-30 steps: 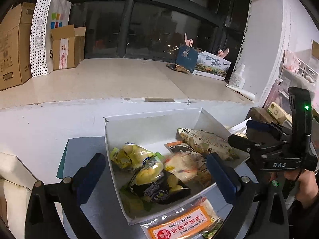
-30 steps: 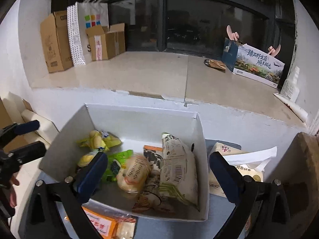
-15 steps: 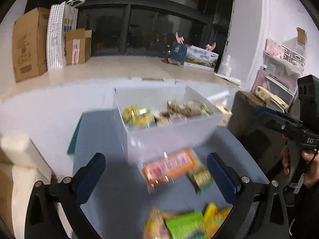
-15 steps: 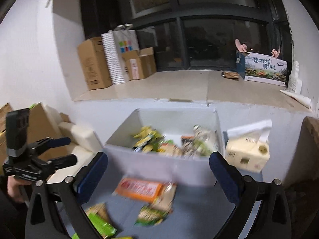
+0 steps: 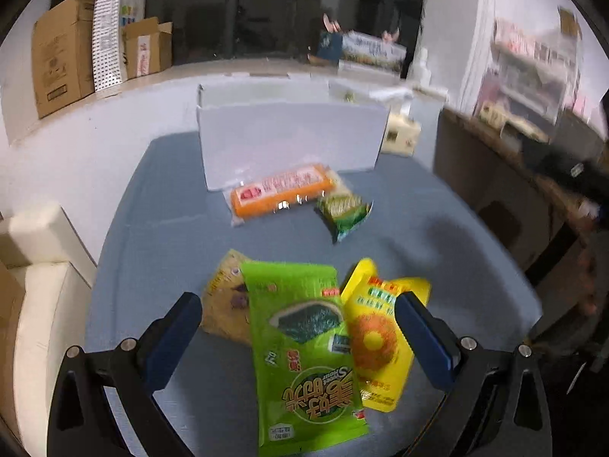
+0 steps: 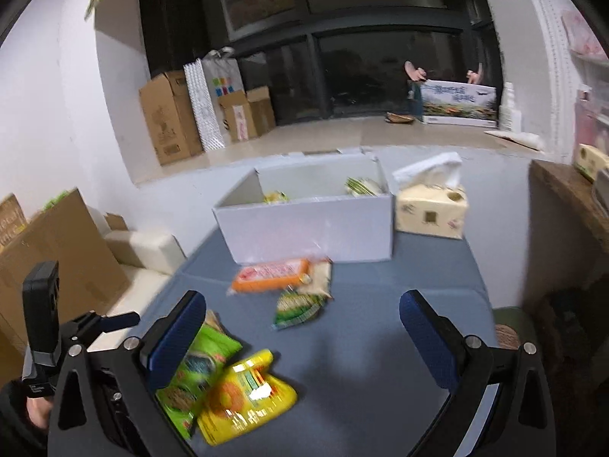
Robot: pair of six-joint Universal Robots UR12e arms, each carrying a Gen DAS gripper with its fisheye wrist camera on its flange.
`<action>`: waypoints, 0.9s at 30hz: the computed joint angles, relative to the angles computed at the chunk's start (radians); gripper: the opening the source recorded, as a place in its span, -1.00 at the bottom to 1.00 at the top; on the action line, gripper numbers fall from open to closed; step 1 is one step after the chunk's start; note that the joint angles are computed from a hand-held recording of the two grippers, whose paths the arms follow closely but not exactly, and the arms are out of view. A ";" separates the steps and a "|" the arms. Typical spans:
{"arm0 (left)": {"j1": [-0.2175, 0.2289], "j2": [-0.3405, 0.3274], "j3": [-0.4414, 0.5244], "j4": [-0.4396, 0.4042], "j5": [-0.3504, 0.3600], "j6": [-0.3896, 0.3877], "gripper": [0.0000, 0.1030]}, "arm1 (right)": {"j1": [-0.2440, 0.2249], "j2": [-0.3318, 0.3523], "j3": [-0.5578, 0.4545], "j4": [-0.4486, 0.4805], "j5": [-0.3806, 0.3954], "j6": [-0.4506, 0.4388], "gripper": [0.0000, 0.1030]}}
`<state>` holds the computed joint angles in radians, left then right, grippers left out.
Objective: Organize snacks
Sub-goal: 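Grasp the green seaweed bag with the left tool while the right tool grasps the yellow chip bag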
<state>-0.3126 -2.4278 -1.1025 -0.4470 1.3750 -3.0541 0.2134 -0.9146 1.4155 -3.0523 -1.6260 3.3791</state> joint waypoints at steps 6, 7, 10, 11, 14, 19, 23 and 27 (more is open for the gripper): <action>-0.019 -0.033 0.026 -0.090 0.065 0.036 1.00 | 0.008 -0.010 0.023 0.007 -0.043 0.007 1.00; -0.018 -0.034 0.024 -0.093 0.062 0.042 0.99 | 0.008 -0.011 0.023 0.011 -0.042 0.003 1.00; -0.011 -0.036 0.018 -0.082 0.049 0.054 0.37 | 0.010 -0.010 0.021 0.025 -0.044 -0.006 1.00; -0.004 -0.037 0.019 -0.087 0.023 0.050 0.37 | 0.010 -0.008 0.019 0.029 -0.038 -0.009 1.00; 0.008 -0.031 0.009 -0.074 -0.009 0.036 0.30 | 0.013 -0.003 0.011 0.043 -0.029 -0.021 1.00; 0.033 0.012 -0.049 0.026 -0.046 0.005 0.28 | 0.020 0.013 -0.015 0.110 0.022 -0.093 1.00; 0.055 0.045 -0.085 0.114 -0.047 -0.023 0.28 | 0.033 0.058 -0.082 0.252 0.088 -0.260 1.00; 0.079 0.084 -0.124 0.199 -0.066 -0.053 0.28 | 0.051 0.114 -0.161 0.402 0.113 -0.396 1.00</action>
